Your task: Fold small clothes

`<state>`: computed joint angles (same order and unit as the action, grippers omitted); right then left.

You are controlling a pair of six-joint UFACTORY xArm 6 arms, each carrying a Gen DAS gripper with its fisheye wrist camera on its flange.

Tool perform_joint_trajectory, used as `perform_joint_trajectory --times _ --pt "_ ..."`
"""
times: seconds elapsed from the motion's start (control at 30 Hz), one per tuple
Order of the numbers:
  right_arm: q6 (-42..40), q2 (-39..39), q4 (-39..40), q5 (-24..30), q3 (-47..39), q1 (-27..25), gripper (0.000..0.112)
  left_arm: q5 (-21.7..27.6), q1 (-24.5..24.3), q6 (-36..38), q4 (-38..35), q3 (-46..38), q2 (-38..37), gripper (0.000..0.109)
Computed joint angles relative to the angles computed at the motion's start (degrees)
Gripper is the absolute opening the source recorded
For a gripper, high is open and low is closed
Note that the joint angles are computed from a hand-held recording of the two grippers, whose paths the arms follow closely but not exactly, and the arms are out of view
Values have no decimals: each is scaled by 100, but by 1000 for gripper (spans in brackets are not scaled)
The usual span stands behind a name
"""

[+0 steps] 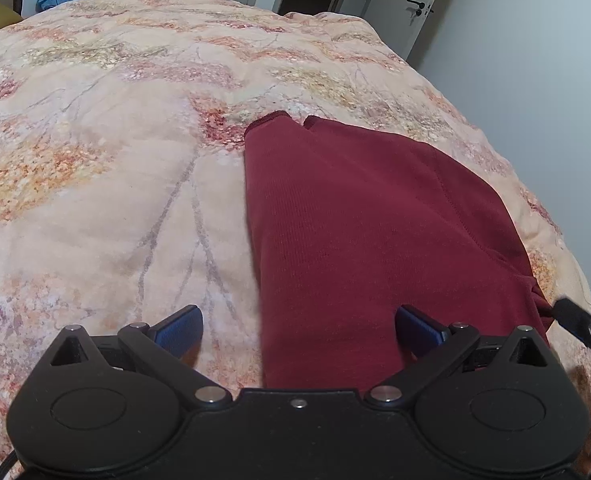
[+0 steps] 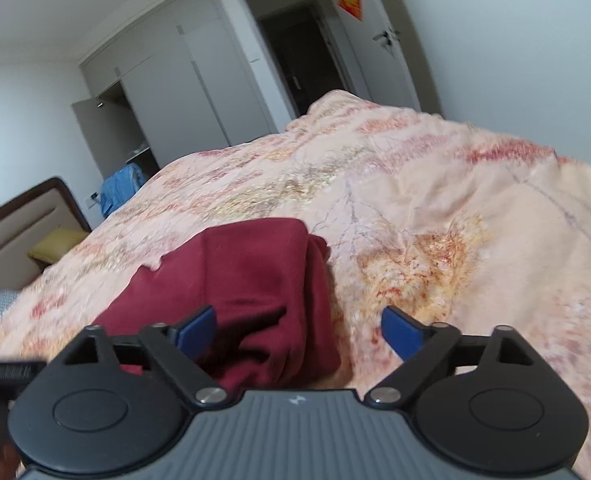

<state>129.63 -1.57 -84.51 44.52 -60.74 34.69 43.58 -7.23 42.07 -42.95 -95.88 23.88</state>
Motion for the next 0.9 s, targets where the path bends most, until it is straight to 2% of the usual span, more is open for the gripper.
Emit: perform_joint_trajectory --times 0.1,0.27,0.4,0.53,0.73,0.9 --pt "-222 -16 -56 -29 -3 198 103 -10 -4 -6 21 1 -9 102" --pt "-293 138 -98 -455 -132 242 103 2 1 -57 68 4 -32 102" --pt "-676 339 229 -598 -307 240 103 -30 1 -19 76 72 -97 102" --pt "-1063 508 711 -181 -439 357 103 -18 7 -34 81 94 -120 102" --pt "-913 437 894 713 -335 650 103 2 28 77 -1 139 -153 102" --pt "-829 340 1049 517 -119 523 103 -17 34 6 52 306 -230 102"
